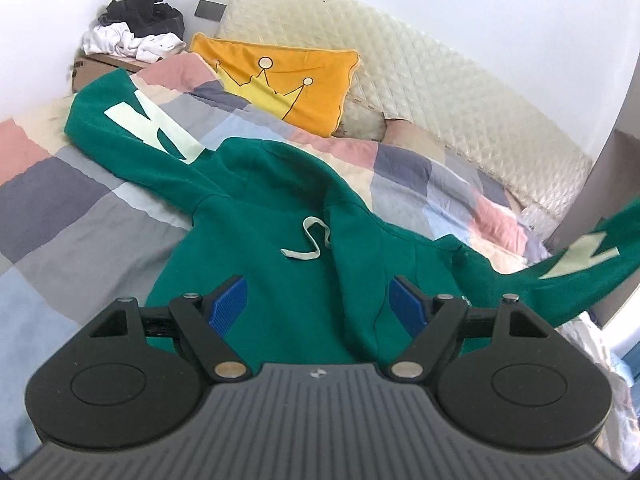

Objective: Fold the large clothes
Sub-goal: 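Carry the sleeve across the hoodie body with the right gripper and release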

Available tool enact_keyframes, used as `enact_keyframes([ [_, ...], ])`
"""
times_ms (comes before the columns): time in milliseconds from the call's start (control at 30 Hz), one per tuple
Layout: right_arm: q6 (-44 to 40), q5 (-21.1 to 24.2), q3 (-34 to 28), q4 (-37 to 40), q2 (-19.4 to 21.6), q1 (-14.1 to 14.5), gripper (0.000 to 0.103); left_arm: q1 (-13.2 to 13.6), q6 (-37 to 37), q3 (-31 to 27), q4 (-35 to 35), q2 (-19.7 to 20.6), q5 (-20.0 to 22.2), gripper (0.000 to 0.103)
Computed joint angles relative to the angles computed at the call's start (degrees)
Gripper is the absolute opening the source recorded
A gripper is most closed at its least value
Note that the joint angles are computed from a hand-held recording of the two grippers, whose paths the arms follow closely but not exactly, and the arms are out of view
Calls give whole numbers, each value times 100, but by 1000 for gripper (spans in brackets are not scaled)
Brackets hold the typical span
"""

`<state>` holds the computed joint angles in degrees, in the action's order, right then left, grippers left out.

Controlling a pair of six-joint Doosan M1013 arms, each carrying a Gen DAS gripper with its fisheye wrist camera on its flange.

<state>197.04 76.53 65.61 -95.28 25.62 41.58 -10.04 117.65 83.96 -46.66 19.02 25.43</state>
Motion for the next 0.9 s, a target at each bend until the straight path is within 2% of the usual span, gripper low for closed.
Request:
enact_keyframes([
  [200,-1500,-448,-1304,49,732,215,15,147,679,43,-936,-2,187,81],
  [333,-2044,-887,-1956,212,1162,320,15,257,729,61,-1232,6,265,81],
  [367,-2129,-998,-2066,253,1257,347,15,284,728,63,-1294,5,243,81],
  [467,-2522,-1407,-2443,515,1569,428,15,259,781,170,-1133,-99,-275,81],
  [567,-3090,-1873,-2780,958,1885,512,15,295,891,210,-1255,-144,-543,81],
  [667,-3596,-2274,-2989,1590,2152,564,15,362,904,222,-1432,-155,-632,82],
  [800,-3995,-2618,-3258,2454,2463,606,14,459,1135,222,-1876,-139,-635,82],
  [900,-4543,-2620,-3670,3240,2772,673,14,588,1015,135,-2043,-55,-418,82],
])
